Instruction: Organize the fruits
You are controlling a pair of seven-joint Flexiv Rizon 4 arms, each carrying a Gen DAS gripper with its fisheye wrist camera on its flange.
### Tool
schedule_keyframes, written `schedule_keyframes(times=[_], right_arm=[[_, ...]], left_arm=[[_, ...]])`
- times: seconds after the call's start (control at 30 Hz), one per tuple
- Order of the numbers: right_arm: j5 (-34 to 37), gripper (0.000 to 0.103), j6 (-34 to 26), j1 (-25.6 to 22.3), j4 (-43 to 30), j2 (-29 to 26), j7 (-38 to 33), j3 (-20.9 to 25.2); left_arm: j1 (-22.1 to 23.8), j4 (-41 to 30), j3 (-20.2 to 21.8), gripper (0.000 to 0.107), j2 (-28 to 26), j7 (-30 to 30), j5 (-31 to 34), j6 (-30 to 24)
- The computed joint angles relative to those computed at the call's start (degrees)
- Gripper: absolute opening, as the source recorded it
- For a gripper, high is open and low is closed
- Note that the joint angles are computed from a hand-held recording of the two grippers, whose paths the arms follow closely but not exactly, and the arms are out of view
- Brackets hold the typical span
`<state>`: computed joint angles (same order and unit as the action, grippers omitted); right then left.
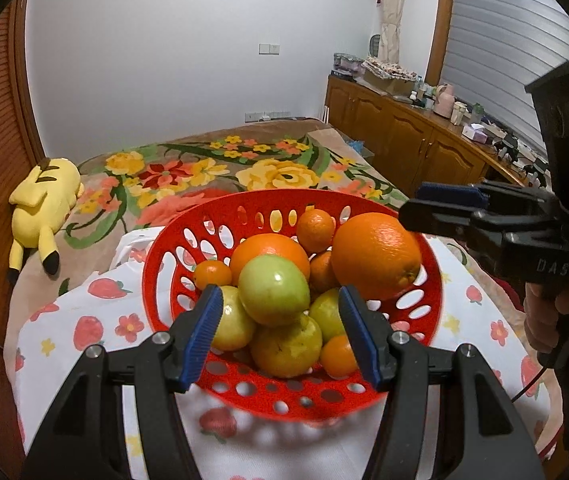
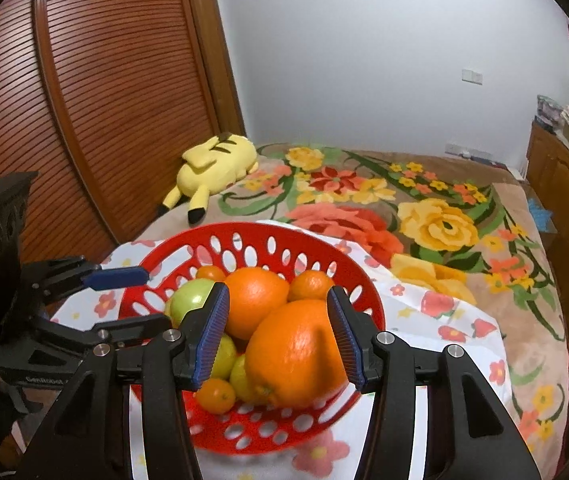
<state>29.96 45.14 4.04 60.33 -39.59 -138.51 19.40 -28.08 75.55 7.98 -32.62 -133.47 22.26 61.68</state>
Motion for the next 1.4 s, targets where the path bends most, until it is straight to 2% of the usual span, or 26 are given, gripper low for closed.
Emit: schedule_keyframes(times=[0.2,0.3,0.53,0.63,0.7,0.73,0.83,1.0,1.4], right_arm=[[3.70,0.054,2.61,-2.53,6.46,4.41,-2.24,1.18],[6.05,0.056,4.13,-3.64,9.81,6.78,-3.56,1.56],[10.42,0.064,9.92,-4.48,18.22,12.17,-6.19,1.24],[12.48,0.071,14.83,-4.47,22.24,14.56,-8.22,1.31],[13.97,0.074,16.52,-4.79,23.87,15.69,-9.33,1.61],[14.78,0.076,17.47,-4.94,24.79,16.36,-10.13,1.77],[16.76,0.080,19.68,-5.10,27.14,18.11,-12.15,1.93],[22.04,0.088,20.46,-5.88,29.42,21.04,-16.01,2.01],[30.46,0.090,19.74,-3.96,33.13,26.03,-21.53,-1.93]], left_arm=[[-3.64,1.29,2.02,0.060,2.85,-4.77,4.83,-1.56],[-5.17,2.36,2.58,0.065,4.62,-8.41,8.61,-2.08],[-8.35,3.88,2.33,0.069,8.03,-17.95,18.55,-5.12],[-9.56,4.29,1.89,0.076,9.33,-21.94,23.20,-7.33],[-9.56,5.20,1.10,0.081,10.33,-24.23,25.36,-7.33],[-9.70,5.71,0.73,0.088,10.98,-25.42,26.56,-7.51],[-10.00,6.31,-0.50,0.092,12.36,-28.26,30.01,-9.16],[-10.28,6.76,-3.21,0.093,14.45,-31.81,34.30,-13.77],[-9.41,8.38,-8.84,0.093,17.09,-35.82,39.48,-19.10]])
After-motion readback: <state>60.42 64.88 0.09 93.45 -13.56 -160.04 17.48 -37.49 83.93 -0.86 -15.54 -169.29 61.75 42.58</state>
